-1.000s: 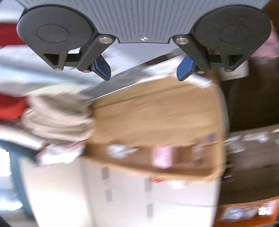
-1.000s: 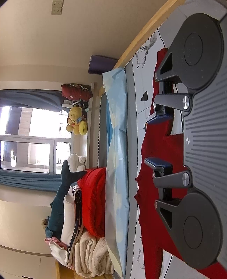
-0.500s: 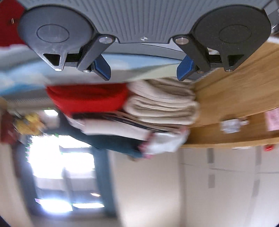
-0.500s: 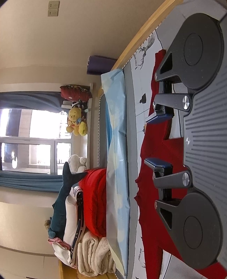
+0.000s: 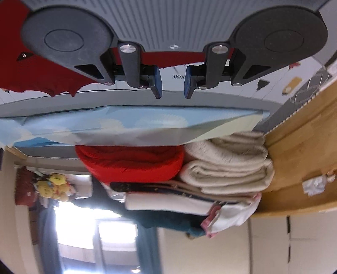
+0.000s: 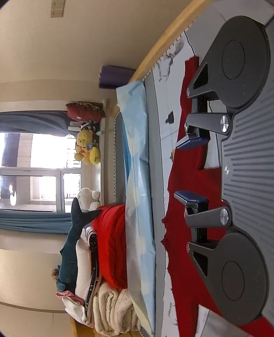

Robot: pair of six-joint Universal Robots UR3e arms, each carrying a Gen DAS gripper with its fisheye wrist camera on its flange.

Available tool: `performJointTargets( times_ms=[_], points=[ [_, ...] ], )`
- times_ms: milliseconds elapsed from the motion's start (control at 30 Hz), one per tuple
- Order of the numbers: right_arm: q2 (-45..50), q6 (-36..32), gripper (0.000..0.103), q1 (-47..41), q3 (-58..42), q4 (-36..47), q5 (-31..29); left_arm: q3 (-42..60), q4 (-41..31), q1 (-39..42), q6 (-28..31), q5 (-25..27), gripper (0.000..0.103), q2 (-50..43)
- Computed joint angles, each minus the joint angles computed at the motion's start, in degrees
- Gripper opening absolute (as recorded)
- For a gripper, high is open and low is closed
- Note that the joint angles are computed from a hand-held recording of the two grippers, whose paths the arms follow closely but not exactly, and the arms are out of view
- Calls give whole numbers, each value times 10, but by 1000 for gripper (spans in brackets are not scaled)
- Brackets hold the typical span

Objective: Fold small clothes
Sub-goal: 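Grasp the red sweater's sleeve with the left gripper, then fold the sleeve across the sweater body with the left gripper and release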

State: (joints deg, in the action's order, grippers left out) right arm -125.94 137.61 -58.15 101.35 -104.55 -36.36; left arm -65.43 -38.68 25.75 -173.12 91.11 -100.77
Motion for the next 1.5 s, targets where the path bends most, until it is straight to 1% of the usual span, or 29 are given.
performJointTargets(
  times_ms=[133,200,233,300,333,400,500,533,567,600,633,667,700,733,767,800,833,867,967,1100,1133,1167,1200,1233,1267,1333,1367,1400,1500],
  points=[
    [103,164,49,147,-15,-203,-67,16,-47,17,-16,-1,26,1],
    [168,227,51,237,-41,-289,-124,11,-58,27,-19,-14,26,1],
    [199,248,51,279,-59,-314,-156,10,-69,38,-23,-31,25,1],
    [256,287,51,350,-91,-350,-205,1,-79,57,-27,-57,14,2],
    [286,305,51,380,-111,-360,-220,-6,-81,66,-27,-69,11,3],
    [346,328,51,430,-153,-379,-238,-20,-88,88,-33,-92,11,6],
    [415,328,52,470,-205,-366,-231,-38,-110,128,-56,-122,11,4],
    [421,331,52,476,-194,-378,-233,-42,-117,139,-64,-124,11,1],
    [431,332,51,489,-199,-367,-258,-47,-124,151,-72,-124,11,-3],
    [449,330,51,508,-228,-331,-295,-51,-128,163,-84,-121,11,-8],
    [463,336,50,514,-253,-305,-303,-59,-126,176,-101,-124,11,-14],
    [469,349,50,504,-262,-299,-274,-69,-125,198,-126,-143,11,-20],
    [478,360,48,495,-276,-291,-244,-74,-127,218,-144,-166,14,-27],
    [484,365,44,489,-285,-287,-231,-76,-128,237,-163,-184,14,-37],
    [489,366,43,489,-296,-287,-229,-77,-121,252,-188,-184,15,-49],
    [492,364,43,489,-301,-288,-233,-74,-115,264,-215,-173,21,-63],
    [496,360,42,489,-306,-290,-239,-71,-109,275,-242,-164,24,-77],
    [498,355,42,488,-310,-286,-242,-72,-96,287,-268,-165,30,-89],
    [507,349,42,480,-320,-276,-246,-79,-58,318,-311,-208,30,-126],
    [516,343,42,464,-317,-259,-248,-79,-26,334,-358,-231,29,-164],
    [518,340,42,462,-317,-256,-249,-77,-21,332,-361,-230,28,-169],
    [520,336,42,461,-317,-252,-253,-62,-25,326,-352,-216,18,-177],
    [523,332,42,461,-318,-251,-257,-32,-49,313,-333,-189,13,-188],
    [526,326,42,461,-319,-247,-262,13,-79,291,-312,-151,12,-203],
    [528,319,42,461,-320,-242,-266,44,-86,267,-287,-109,11,-211],
    [535,302,42,465,-331,-216,-278,74,-49,222,-238,-68,10,-207],
    [540,296,42,467,-340,-201,-285,94,-31,194,-208,-59,9,-201],
    [545,294,42,469,-348,-188,-291,104,-15,173,-188,-64,9,-193],
    [556,295,42,476,-364,-159,-298,99,52,83,-140,-100,9,-148]
  ],
)
